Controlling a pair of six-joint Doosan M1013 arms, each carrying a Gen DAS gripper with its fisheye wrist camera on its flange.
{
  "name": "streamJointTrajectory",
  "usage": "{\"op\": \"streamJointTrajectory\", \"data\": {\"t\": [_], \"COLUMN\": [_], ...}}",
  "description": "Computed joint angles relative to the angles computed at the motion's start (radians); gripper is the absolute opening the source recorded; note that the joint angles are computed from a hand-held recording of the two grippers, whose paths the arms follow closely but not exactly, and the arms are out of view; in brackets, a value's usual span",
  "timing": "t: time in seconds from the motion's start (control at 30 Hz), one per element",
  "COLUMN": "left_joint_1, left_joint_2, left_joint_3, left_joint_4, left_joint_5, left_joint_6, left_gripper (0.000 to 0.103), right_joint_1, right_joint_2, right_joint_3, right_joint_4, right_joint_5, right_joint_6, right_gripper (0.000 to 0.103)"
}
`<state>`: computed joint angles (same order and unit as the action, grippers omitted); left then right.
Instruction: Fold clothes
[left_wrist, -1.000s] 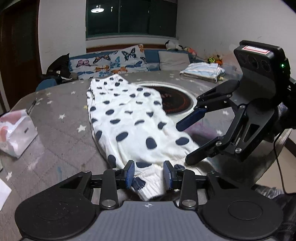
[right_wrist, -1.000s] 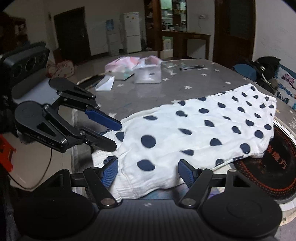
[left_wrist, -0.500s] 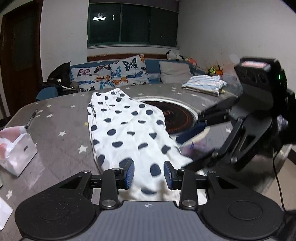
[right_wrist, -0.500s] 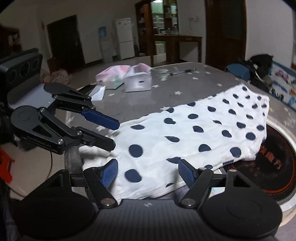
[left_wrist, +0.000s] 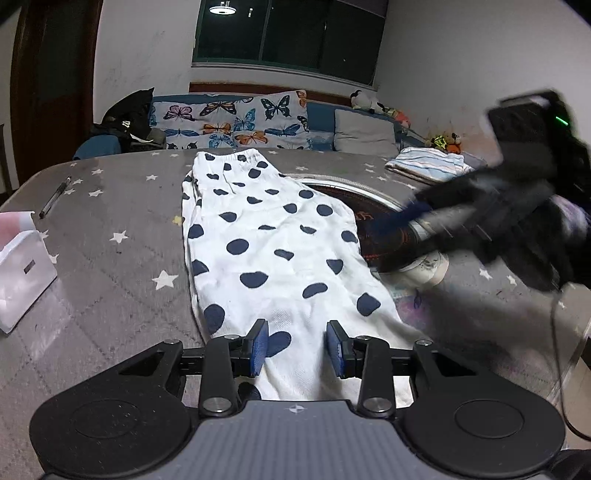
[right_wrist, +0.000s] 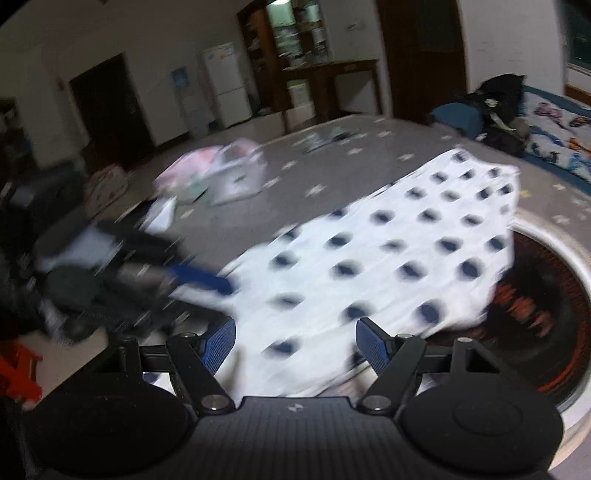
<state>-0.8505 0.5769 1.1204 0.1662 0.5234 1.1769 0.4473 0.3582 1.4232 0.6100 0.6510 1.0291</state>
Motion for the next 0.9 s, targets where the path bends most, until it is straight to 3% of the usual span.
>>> {"op": "streamJointTrajectory", "data": {"t": [0.13,0.2,0.4,0.63,0.9], "left_joint_1": [0.003,0.003,0.010,0.014,0.016], "left_joint_2": [0.004,0.007,0.019,0.029,0.036], "left_joint_3": [-0.011,-0.016,-0.035,-0.057,-0.070], "left_joint_4": [-0.003,0.002,-0.003,0.009,0.002], "left_joint_5": [-0.006,-0.007,0.012,0.038,0.060], "left_joint_6": [-0.012,-0.025,-0.059,-0.099,-0.104], "left_gripper": [0.039,0.048,0.049,0.050,0.050], "right_joint_1": [-0.025,-0.036,-0.070,-0.092,-0.106], "right_joint_2": [0.054,0.091,0.221,0.357,0.429], "right_joint_3": [-0.084,-0.136,-0.313,-0.503,-0.601], "right_joint_4": [-0.095,-0.168,-0.298,-0.344,-0.297], "right_joint_5": [-0.042,-0.056,-0.028,0.041,0.079], "right_joint_6": [0.122,0.212,0.389,0.473,0.450], "right_gripper": [0.074,0.073,0.073,0.072,0.067]}}
